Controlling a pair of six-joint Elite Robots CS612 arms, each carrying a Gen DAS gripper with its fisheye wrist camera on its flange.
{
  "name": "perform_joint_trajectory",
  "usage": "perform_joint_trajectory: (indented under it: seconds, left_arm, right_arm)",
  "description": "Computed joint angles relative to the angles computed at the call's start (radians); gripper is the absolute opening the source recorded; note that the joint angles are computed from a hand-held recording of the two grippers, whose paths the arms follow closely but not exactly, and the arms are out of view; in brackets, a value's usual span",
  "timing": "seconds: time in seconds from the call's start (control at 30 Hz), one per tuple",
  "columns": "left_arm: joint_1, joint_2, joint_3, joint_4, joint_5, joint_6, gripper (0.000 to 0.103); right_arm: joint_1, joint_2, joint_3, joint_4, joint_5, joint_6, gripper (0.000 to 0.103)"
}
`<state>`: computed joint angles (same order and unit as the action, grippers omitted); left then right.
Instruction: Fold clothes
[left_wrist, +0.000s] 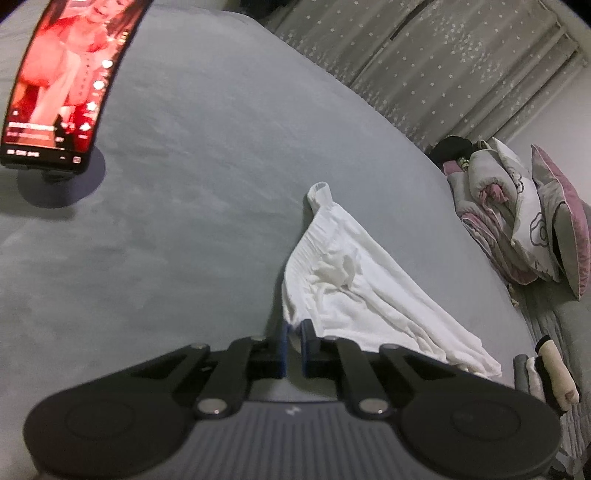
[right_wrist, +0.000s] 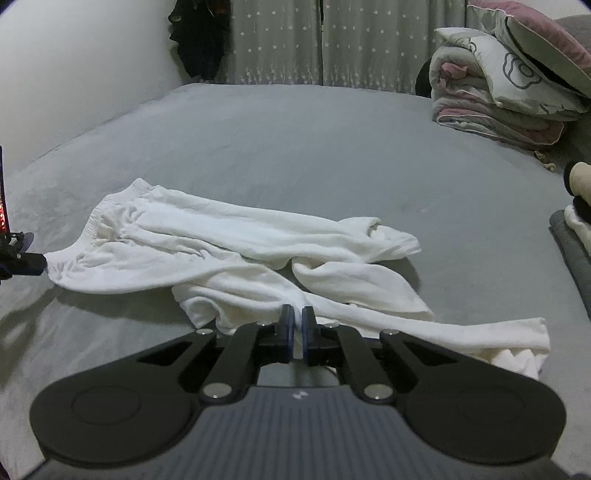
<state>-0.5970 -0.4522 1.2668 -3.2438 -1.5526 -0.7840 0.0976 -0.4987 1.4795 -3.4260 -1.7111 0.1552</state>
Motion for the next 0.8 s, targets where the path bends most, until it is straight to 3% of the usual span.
perform_joint_trajectory:
  seconds: [0.07,0.3,0.57,0.6,0.63,0.67,0.7,0.77,0.8]
  left_arm:
    - [0.001,-0.006,0.009,-0.003,0.007,0.01,0.0]
    - [0.008,-0.023,0.044,0.003,0.011,0.039,0.0]
    - [0.019,-0.016,0.053,0.024,-0.046,-0.003,0.003]
    - [0.021,-0.014,0.051,0.02,-0.056,-0.012,0.006]
    - [0.022,-0.012,0.048,0.016,-0.066,-0.021,0.016]
    - [0.023,-0.01,0.047,0.01,-0.075,-0.029,0.028]
    - [0.023,-0.007,0.044,0.004,-0.081,-0.037,0.033]
    - [0.021,-0.003,0.039,-0.002,-0.087,-0.046,0.037]
    - [0.02,-0.001,0.035,0.0,-0.085,-0.046,0.038]
  right_arm:
    - [0.0,-0.004,0.009,-0.003,0.003,-0.007,0.004]
    - [0.0,-0.018,0.045,-0.009,0.023,-0.042,0.004]
    - [-0.002,-0.023,0.061,0.03,0.033,-0.051,0.004]
    - [-0.002,-0.023,0.062,0.027,0.032,-0.049,0.008]
    - [-0.003,-0.023,0.064,0.023,0.03,-0.05,0.016]
    - [-0.003,-0.024,0.064,0.02,0.029,-0.053,0.016]
    - [-0.003,-0.024,0.065,0.017,0.028,-0.058,0.019]
    - [-0.001,-0.022,0.064,0.002,0.027,-0.066,0.035]
    - [0.0,-0.02,0.063,-0.01,0.027,-0.069,0.047]
